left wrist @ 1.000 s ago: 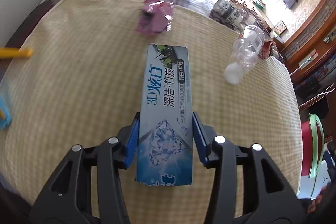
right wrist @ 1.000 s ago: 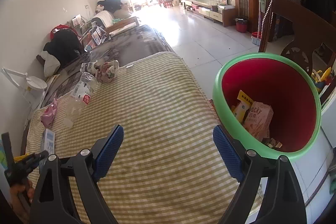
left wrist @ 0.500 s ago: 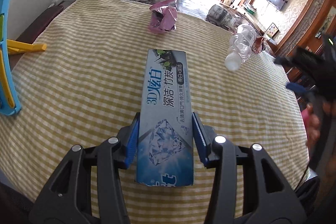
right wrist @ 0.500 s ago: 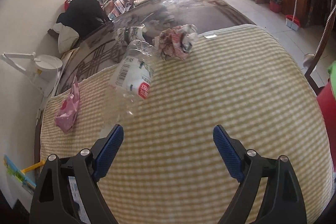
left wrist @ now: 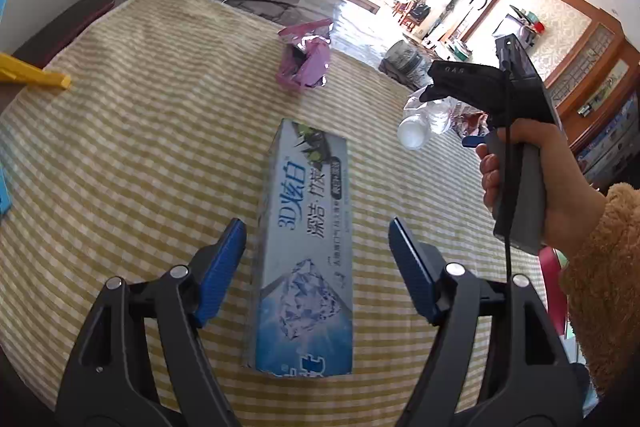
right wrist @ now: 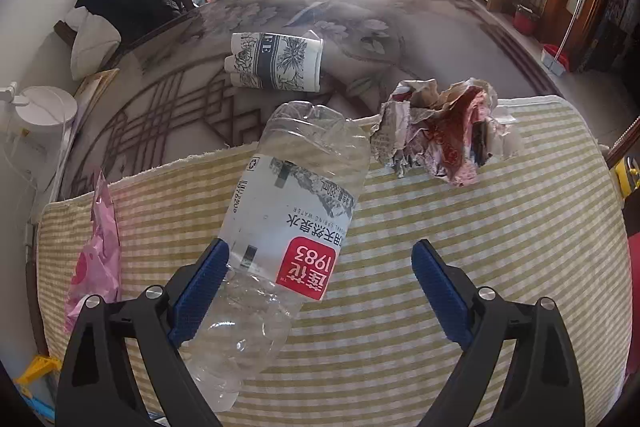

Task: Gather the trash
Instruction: 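Grasp the plastic water bottle with the right tool and lift it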

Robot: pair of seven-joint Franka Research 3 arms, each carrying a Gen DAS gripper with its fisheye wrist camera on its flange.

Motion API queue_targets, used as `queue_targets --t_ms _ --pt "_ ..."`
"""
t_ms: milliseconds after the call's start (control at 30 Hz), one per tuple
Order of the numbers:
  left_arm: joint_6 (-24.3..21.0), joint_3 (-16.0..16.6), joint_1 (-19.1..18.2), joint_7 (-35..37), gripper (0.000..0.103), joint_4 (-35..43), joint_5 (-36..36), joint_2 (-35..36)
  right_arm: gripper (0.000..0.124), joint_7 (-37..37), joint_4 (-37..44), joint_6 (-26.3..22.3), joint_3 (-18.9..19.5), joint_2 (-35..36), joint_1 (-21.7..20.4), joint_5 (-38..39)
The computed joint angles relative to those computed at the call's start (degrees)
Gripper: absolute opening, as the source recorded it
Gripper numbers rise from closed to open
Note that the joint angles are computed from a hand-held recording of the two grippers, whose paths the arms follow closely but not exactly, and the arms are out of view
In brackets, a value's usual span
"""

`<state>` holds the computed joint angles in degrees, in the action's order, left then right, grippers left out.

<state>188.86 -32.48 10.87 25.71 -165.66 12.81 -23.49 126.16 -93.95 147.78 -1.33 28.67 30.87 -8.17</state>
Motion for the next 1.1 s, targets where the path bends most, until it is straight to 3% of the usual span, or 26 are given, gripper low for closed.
queue_targets --t_ms 233,300,400,500,633,767,1000,1100 --pt "0.50 -0.94 0.78 -0.54 0.071 -0.13 -1.14 0.57 0.087 -3.15 8.40 -6.82 1.16 4.85 0.48 0.73" --pt "0.30 -1.08 0.78 -0.58 0.071 -0.02 -1.12 0.77 0.077 -5.08 10.82 -8.72 1.95 6.41 0.03 2.07" --pt "0.11 -1.36 1.20 -0.74 0.071 0.21 -1.05 1.12 0.056 -8.94 10.55 -7.25 4.07 6.59 -1.51 6.33" --pt "0.27 -0.75 0.63 -0.82 0.067 -0.03 -0.88 1.46 0.050 -11.35 8.23 -6.20 4.13 4.99 -1.11 7.11" --pt "0.65 1.22 -0.84 0.15 0.053 0.02 -0.57 2.81 0.049 -15.96 -0.21 -1.73 5.22 -0.32 -1.65 8.73" --pt "0.34 0.28 -0.39 0.24 0.050 -0.23 -1.29 2.05 0.049 -21.05 -11.66 4.13 6.96 -7.82 -3.08 12.48" --pt "-0.73 -1.14 0.47 -0.59 0.050 -0.20 -1.00 1.01 0.049 -21.21 -34.88 16.22 7.45 -24.06 -2.41 10.14" --pt "-1.40 -3.39 2.27 -1.58 0.050 0.09 -0.25 0.31 0.049 -15.56 -41.80 19.94 8.39 -29.14 -2.73 4.78"
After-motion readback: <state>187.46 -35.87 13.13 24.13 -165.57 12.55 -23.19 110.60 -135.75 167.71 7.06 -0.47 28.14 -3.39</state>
